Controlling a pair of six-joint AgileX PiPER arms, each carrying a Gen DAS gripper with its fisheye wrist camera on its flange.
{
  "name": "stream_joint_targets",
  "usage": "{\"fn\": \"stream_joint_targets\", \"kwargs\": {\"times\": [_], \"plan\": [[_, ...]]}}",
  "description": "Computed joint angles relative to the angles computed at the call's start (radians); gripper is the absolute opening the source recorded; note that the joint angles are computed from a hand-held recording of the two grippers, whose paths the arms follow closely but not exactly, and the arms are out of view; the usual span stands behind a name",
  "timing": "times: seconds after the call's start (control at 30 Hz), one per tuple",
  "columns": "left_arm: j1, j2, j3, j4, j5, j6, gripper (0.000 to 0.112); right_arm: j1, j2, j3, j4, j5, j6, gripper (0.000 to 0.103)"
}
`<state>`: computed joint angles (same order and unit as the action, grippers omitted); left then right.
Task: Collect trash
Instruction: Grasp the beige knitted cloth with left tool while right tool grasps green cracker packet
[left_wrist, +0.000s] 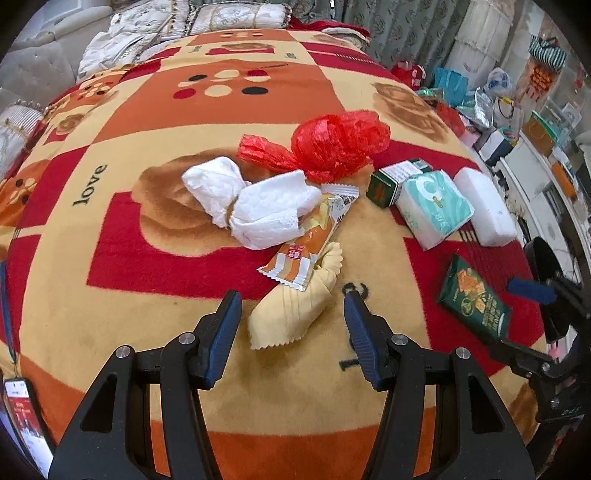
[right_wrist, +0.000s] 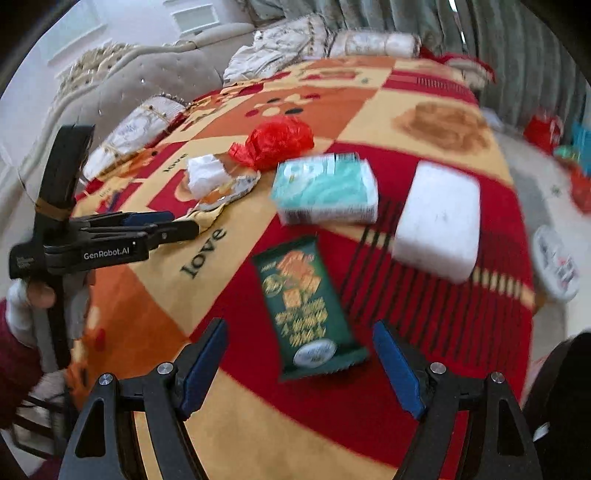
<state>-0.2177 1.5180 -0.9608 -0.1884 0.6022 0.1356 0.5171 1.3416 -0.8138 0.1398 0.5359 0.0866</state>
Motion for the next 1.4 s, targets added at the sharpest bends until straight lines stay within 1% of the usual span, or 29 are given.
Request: {"fn": "stream_joint_targets", "kwargs": {"times": [0.1, 0.13, 0.17, 0.2, 0.23, 0.27, 0.3, 0.33, 0.47, 0.6, 0.77, 0.83, 0.93, 1.0, 1.03, 1.07, 1.1, 1.13, 1.17, 1.23, 1.33, 1.4], "plan": [[-0.006, 0.011, 0.002, 0.002, -0.006, 0.002, 0.055, 0.052, 0.064, -0.034, -0.163, -0.019, 0.127, 0.079], [-0.005, 0.003, 0.012, -0.007, -0.014, 0.009, 0.05, 0.064, 0.087, -0.042, -0.218, -0.024, 0.172, 0.079], [0.002, 0.0, 0.016, -0.031, -0.013, 0.032, 0.034, 0.074, 0.11, -0.047, -0.254, -0.027, 0.21, 0.079], [0.002, -0.007, 0.02, -0.028, -0.008, 0.03, 0.027, 0.074, 0.114, -0.04, -0.27, -0.033, 0.234, 0.074], [0.001, -0.017, 0.028, -0.023, -0.004, 0.024, 0.019, 0.08, 0.102, -0.019, -0.326, -0.06, 0.291, 0.064], [0.01, -0.022, 0.03, -0.046, 0.004, 0.045, 0.013, 0.082, 0.089, -0.001, -0.342, -0.083, 0.308, 0.055], [0.027, -0.03, 0.037, -0.092, 0.018, 0.086, 0.012, 0.08, 0.079, 0.004, -0.346, -0.081, 0.311, 0.046], [0.035, -0.036, 0.041, -0.111, 0.026, 0.101, 0.01, 0.08, 0.067, 0.008, -0.341, -0.073, 0.309, 0.044], [0.027, -0.097, 0.089, -0.138, 0.024, 0.113, 0.006, 0.082, -0.008, 0.049, -0.343, -0.069, 0.33, 0.043], [-0.003, -0.167, 0.118, -0.161, 0.034, 0.11, 0.006, 0.082, -0.106, 0.097, -0.329, -0.062, 0.364, 0.043], [-0.062, -0.233, 0.117, -0.163, 0.044, 0.072, 0.005, 0.081, -0.189, 0.13, -0.331, -0.029, 0.403, 0.043], [-0.093, -0.241, 0.107, -0.123, 0.049, 0.031, 0.006, 0.067, -0.212, 0.142, -0.297, -0.024, 0.383, 0.043], [-0.113, -0.239, 0.114, -0.011, 0.015, -0.129, 0.007, 0.054, -0.226, 0.154, -0.254, -0.027, 0.349, 0.043], [-0.078, -0.213, 0.107, -0.021, 0.015, -0.13, 0.007, 0.062, -0.226, 0.153, -0.257, -0.027, 0.356, 0.043], [-0.056, -0.195, 0.103, -0.023, 0.016, -0.129, 0.011, 0.065, -0.224, 0.152, -0.258, -0.032, 0.359, 0.043], [-0.035, -0.178, 0.101, -0.025, 0.009, -0.118, 0.023, 0.068, -0.219, 0.151, -0.25, -0.036, 0.354, 0.043], [-0.024, -0.165, 0.101, -0.016, -0.005, -0.12, 0.03, 0.066, -0.215, 0.151, -0.238, -0.038, 0.341, 0.043], [-0.016, -0.151, 0.101, -0.007, -0.024, -0.125, 0.041, 0.068, -0.207, 0.149, -0.236, -0.041, 0.338, 0.043], [-0.01, -0.139, 0.099, -0.008, -0.037, -0.123, 0.044, 0.069, -0.201, 0.148, -0.236, -0.044, 0.337, 0.043], [-0.004, -0.11, 0.087, -0.033, -0.052, -0.093, 0.044, 0.061, -0.191, 0.149, -0.217, -0.052, 0.316, 0.043], [-0.034, -0.045, 0.053, 0.033, -0.066, -0.134, 0.044, 0.055, -0.178, 0.145, -0.196, -0.056, 0.295, 0.043], [-0.038, -0.018, 0.043, -0.003, -0.059, -0.096, 0.041, 0.054, -0.176, 0.143, -0.193, -0.057, 0.289, 0.043]]}}
